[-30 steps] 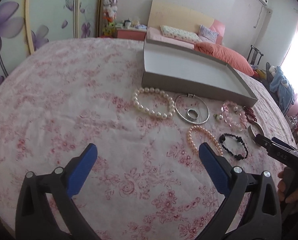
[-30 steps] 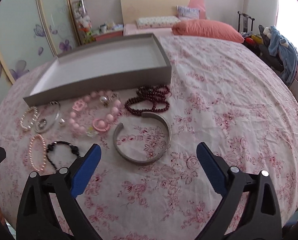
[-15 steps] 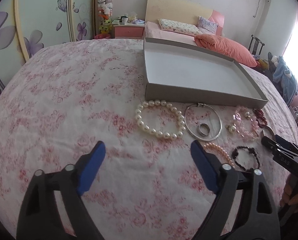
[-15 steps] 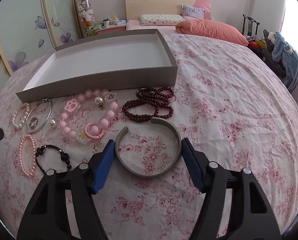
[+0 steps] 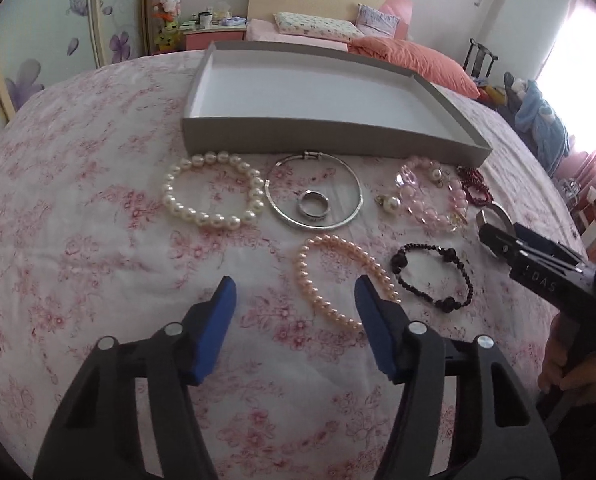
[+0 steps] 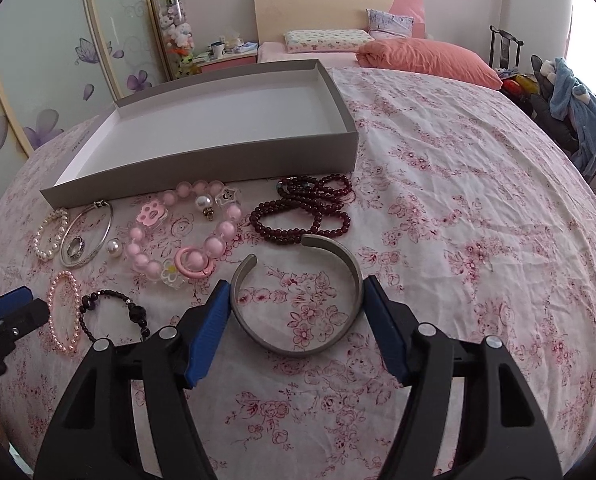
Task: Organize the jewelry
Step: 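Grasp the pink pearl bracelet with the left gripper while the right gripper grasps the silver cuff bangle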
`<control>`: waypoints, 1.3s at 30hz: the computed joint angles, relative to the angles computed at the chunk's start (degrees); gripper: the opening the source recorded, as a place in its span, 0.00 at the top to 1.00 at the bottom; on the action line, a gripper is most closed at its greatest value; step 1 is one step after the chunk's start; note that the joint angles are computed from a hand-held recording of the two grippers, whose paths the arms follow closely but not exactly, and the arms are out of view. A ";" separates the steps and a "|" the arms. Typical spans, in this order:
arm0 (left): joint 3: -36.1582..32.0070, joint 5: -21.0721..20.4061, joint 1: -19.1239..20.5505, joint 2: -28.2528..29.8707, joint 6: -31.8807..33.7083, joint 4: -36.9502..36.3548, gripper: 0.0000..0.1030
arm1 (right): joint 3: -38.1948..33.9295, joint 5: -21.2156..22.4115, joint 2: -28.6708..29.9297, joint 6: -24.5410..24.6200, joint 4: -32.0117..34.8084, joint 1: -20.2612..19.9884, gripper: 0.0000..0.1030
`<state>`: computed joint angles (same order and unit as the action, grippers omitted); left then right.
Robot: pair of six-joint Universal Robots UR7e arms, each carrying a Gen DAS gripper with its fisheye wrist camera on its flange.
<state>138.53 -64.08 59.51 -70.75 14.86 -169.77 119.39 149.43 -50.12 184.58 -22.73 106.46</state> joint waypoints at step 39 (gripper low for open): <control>0.91 4.30 0.36 1.16 7.45 -6.18 0.94 | -0.79 0.70 0.69 -1.22 0.74 -0.04 0.35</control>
